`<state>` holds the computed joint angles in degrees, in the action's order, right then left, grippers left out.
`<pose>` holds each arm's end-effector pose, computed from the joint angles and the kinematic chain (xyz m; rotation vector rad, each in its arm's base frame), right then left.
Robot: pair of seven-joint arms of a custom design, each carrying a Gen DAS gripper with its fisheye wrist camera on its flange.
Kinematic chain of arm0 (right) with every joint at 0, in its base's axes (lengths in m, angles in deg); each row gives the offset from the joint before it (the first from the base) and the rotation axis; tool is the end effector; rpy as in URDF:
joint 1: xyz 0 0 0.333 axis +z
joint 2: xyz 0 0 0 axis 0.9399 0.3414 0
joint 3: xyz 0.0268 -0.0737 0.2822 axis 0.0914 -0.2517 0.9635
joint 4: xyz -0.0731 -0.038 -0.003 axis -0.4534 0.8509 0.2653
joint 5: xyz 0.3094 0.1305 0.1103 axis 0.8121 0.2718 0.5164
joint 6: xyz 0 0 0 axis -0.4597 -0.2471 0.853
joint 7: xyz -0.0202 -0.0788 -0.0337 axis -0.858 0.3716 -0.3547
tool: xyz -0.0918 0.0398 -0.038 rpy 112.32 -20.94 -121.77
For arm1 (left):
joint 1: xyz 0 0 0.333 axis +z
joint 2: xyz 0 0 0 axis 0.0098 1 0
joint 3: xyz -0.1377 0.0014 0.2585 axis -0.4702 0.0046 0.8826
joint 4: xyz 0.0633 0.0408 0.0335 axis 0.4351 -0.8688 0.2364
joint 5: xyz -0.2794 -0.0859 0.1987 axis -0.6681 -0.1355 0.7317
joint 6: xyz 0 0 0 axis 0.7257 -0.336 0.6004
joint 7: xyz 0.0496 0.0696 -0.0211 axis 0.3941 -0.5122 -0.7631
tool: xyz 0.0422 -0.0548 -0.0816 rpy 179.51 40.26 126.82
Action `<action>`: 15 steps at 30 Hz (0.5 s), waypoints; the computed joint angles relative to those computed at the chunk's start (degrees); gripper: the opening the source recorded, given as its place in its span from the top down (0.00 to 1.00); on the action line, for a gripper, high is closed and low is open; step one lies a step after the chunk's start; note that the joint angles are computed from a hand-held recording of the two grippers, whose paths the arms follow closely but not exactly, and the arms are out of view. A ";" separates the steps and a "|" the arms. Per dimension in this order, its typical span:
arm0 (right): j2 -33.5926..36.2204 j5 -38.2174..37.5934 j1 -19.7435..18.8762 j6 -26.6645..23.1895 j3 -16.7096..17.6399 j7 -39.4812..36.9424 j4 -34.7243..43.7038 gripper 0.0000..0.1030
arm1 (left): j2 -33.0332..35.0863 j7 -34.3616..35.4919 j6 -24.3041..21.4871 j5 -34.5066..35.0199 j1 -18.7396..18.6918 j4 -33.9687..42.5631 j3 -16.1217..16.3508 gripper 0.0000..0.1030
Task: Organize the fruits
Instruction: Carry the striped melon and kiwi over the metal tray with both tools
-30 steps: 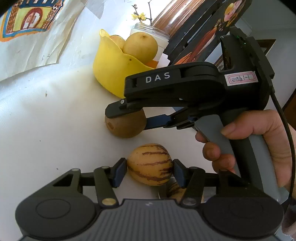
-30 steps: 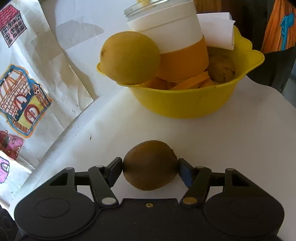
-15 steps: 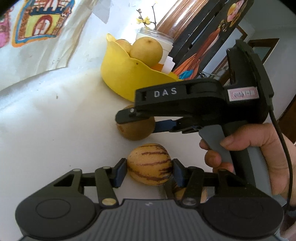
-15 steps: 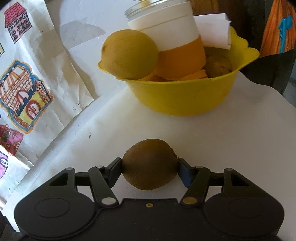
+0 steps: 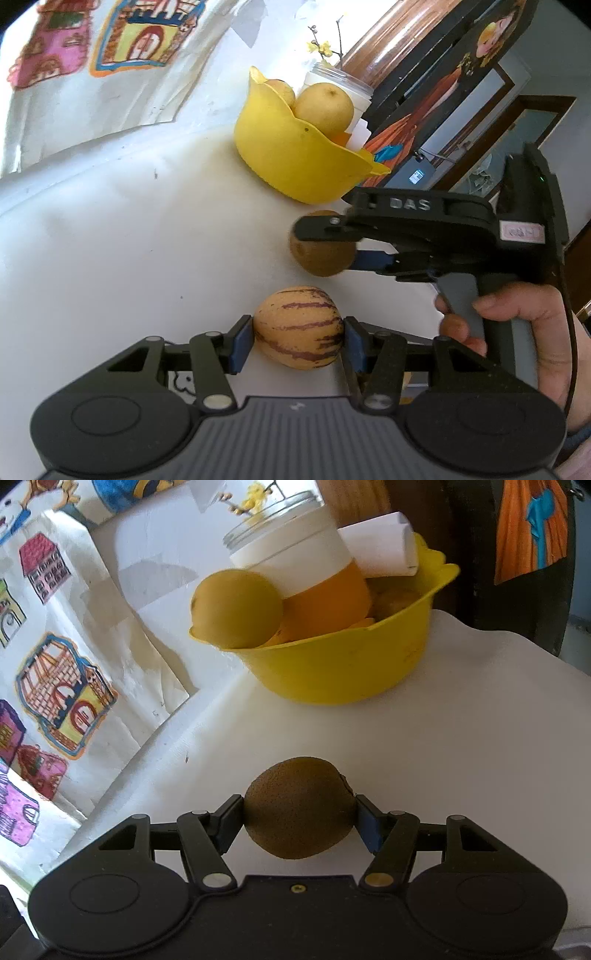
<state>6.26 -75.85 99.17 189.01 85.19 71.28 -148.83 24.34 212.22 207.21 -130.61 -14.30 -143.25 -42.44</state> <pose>0.5722 0.3518 0.5025 -1.7833 1.6991 -0.1864 0.4729 -0.1769 0.4442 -1.9197 1.9355 -1.4938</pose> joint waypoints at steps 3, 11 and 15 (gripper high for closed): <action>-2.32 0.87 -0.66 1.13 0.12 -0.09 -2.91 0.37 | -0.90 -0.27 0.20 0.22 0.04 -0.75 0.07 0.46; -10.82 1.00 -2.42 4.00 0.52 0.75 -12.44 0.37 | -3.84 -2.18 1.27 0.37 -1.60 -1.87 -0.42 0.46; -16.32 0.24 -3.65 5.10 1.30 1.46 -18.11 0.37 | -5.75 -3.01 2.22 0.27 -2.98 -2.51 -0.74 0.46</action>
